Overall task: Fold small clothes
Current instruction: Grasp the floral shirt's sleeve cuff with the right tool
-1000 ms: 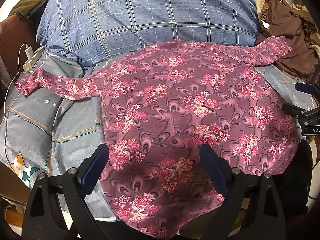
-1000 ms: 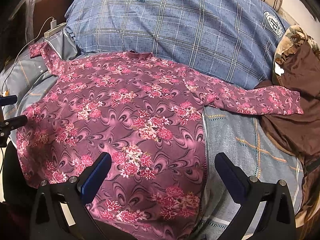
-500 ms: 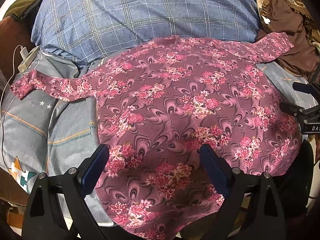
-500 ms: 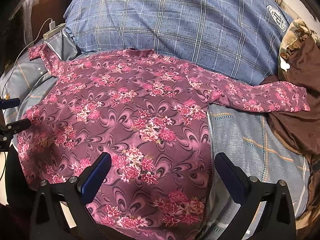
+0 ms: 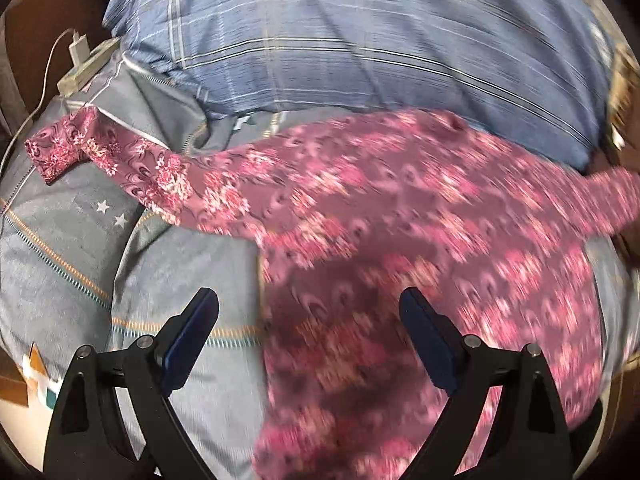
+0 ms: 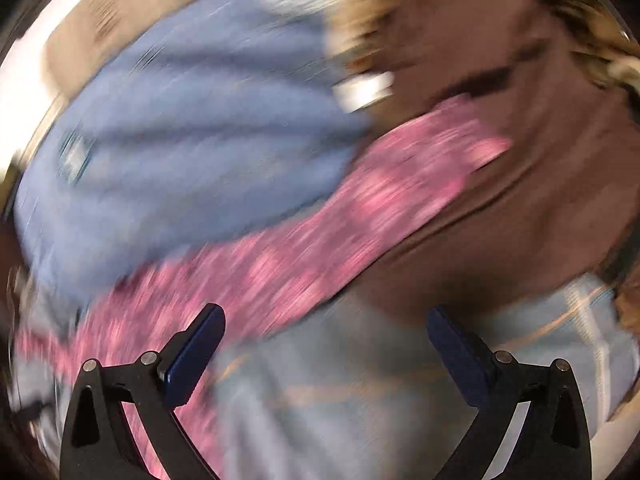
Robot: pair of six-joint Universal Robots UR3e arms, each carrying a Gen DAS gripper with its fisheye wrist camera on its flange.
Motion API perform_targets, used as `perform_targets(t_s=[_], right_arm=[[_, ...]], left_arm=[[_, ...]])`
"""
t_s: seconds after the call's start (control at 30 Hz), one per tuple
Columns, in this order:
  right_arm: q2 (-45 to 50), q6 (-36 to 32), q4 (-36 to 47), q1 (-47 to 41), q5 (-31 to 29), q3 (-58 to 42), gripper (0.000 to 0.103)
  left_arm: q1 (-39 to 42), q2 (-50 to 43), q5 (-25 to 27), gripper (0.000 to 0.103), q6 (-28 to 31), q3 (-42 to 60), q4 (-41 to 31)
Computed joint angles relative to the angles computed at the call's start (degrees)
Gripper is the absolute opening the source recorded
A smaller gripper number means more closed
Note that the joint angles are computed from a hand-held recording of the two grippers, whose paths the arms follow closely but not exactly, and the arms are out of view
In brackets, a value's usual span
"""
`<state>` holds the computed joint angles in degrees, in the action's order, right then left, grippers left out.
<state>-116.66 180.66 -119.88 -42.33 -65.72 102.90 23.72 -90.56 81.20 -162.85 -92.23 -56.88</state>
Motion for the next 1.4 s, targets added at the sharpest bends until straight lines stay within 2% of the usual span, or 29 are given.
perform_targets(t_s=[0.1,0.27,0.37,0.4,0.53,0.57,0.63,0.7,0.77,0.83,0.93,1.0,1.13,1.2,1.23,1.3,1.37,1.4], right_arm=[[7.9,1.3,-2.7,-7.0,2.3,-5.1,0.101],[18.9,6.7,-8.9,-9.6,7.7,-9.4,0.1],[23.4,8.8,-11.7,-8.3,8.3,-10.9,0.091],[24.1,9.7,-12.7,-7.9,8.9,-10.6,0.085],[28.0,13.0,-14.6,-5.5,5.8,-12.5,0.084],[28.1,13.3,-14.7,-5.5,5.4,-12.4,0.083],[27.7,15.0,-13.5,-5.6,4.4,-12.4,0.069],[23.1,17.5,-15.5,-8.4,7.6,-7.9,0.066],[16.8,18.4,-19.9,-12.1,11.9,-2.1,0.067],[14.9,17.0,-20.9,-13.7,14.0,-1.0,0.068],[19.2,14.4,-14.2,-11.7,11.7,-6.9,0.069],[21.3,16.8,-16.7,-11.4,12.4,-6.1,0.068],[21.4,20.1,-18.1,-10.1,9.0,-3.7,0.065],[15.0,22.5,-28.1,-12.9,13.7,4.3,0.065],[13.6,22.0,-31.3,-13.5,15.5,6.2,0.069],[14.5,18.5,-26.9,-12.8,17.1,3.9,0.082],[16.8,17.5,-23.2,-12.4,16.6,2.4,0.081],[17.4,18.2,-23.1,-12.3,14.0,2.8,0.081]], left_arm=[[-1.0,-7.3,0.9,0.093,-4.2,7.3,-2.3],[-2.0,-14.1,-0.8,0.093,-8.7,13.8,-4.0],[-3.6,-17.9,0.6,0.093,-9.4,17.7,-5.0],[-4.1,-18.9,1.2,0.093,-9.4,18.6,-5.2],[-4.9,-21.4,1.4,0.093,-9.2,20.3,-4.4],[-4.9,-21.9,1.2,0.093,-9.2,20.5,-4.1],[-5.0,-23.0,0.9,0.093,-9.4,21.4,-4.2],[-4.6,-22.8,-0.4,0.093,-9.0,21.0,-4.5],[-4.6,-22.0,-1.2,0.093,-7.9,19.7,-3.7],[-5.1,-21.1,-0.8,0.093,-7.3,18.2,-2.4],[-5.7,-20.9,0.0,0.093,-7.5,17.2,-0.9],[-5.7,-20.8,-0.3,0.093,-7.8,16.8,-1.4],[-6.2,-21.2,1.1,0.093,-7.7,17.4,-2.6],[-5.9,-20.9,0.8,0.093,-7.4,16.9,-2.4],[-6.0,-21.0,0.8,0.093,-7.5,17.3,-2.6],[-6.0,-21.3,0.4,0.093,-8.0,17.8,-3.1],[-5.9,-21.0,-0.7,0.093,-8.7,17.6,-3.4],[-5.9,-20.7,-1.1,0.093,-8.9,17.2,-3.4]])
